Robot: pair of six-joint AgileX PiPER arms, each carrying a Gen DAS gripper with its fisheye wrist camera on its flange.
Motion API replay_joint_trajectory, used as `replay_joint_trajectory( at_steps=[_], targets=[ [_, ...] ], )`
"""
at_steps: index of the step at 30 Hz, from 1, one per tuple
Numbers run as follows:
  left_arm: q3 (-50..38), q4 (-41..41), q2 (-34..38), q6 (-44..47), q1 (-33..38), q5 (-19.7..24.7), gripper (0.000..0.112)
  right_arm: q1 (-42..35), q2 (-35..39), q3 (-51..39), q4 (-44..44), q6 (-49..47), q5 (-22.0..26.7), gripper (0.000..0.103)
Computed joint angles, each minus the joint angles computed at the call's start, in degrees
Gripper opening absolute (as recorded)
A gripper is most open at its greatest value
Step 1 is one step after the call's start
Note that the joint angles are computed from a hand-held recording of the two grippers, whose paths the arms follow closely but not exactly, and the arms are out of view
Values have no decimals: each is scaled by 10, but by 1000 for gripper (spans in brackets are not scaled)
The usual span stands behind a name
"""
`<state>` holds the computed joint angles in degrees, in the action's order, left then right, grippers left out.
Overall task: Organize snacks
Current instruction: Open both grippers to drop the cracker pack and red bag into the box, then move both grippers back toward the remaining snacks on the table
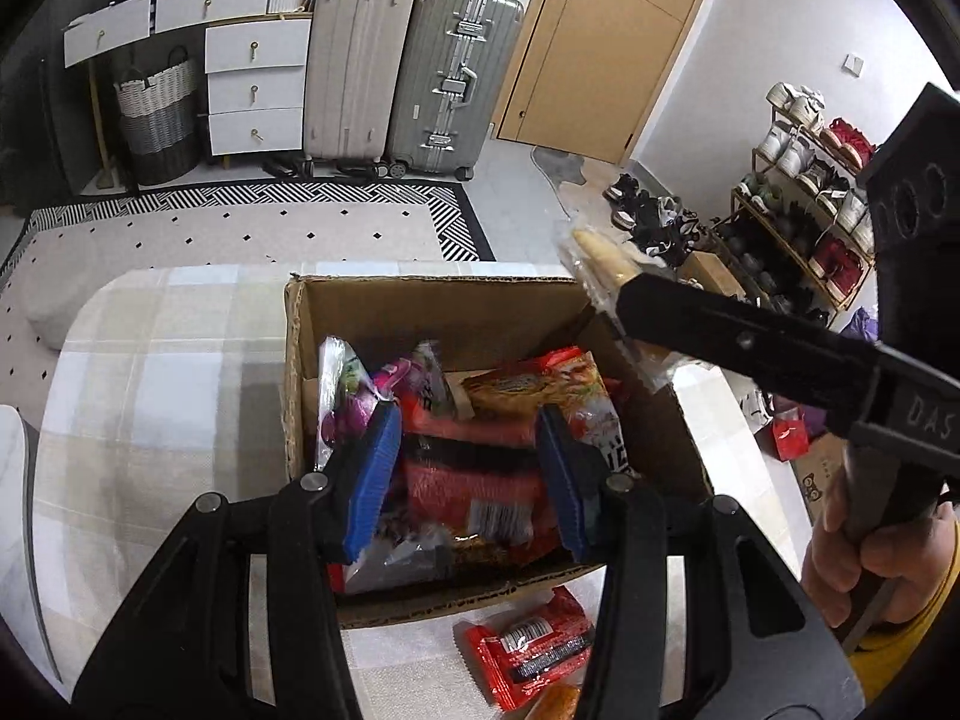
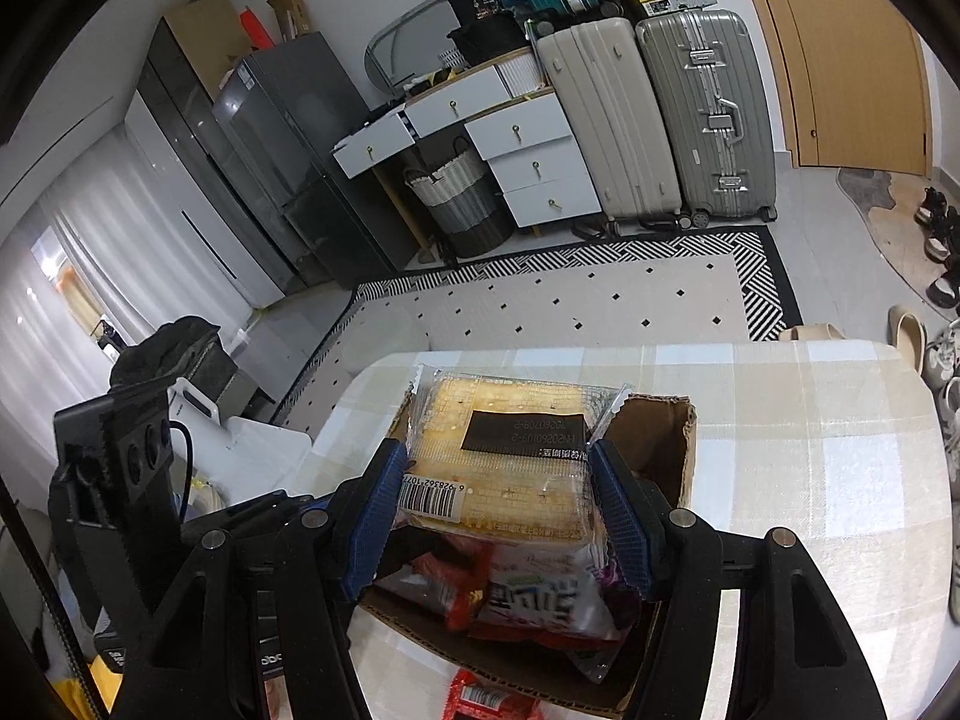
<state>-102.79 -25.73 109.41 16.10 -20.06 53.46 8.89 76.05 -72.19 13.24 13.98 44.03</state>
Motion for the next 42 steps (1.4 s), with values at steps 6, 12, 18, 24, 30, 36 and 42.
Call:
replay_joint_trajectory(
  at_steps=[6, 12, 18, 24, 30, 36, 42],
  targets=[
    [49, -25, -30, 33, 22, -30, 43, 5, 7, 1, -5, 6, -7, 63],
    [106, -48, -78, 71, 60, -41, 45, 14, 26, -4, -8, 14, 5, 64],
    [146, -55, -129, 89, 88, -27, 49, 42, 33, -5, -69, 71, 10, 66],
    [193, -49, -183, 92, 97, -20, 49, 41, 6, 8, -70, 87, 8, 66],
    [232, -31, -239, 81, 93, -24, 50, 66, -45, 5, -107, 135, 26, 67],
    [272, 3, -340, 51, 74, -20, 65, 144, -105, -13, -194, 228, 65, 74],
    [289, 36, -441, 13, 56, 19, 77, 334, -153, -40, -386, 410, 148, 80]
  ],
)
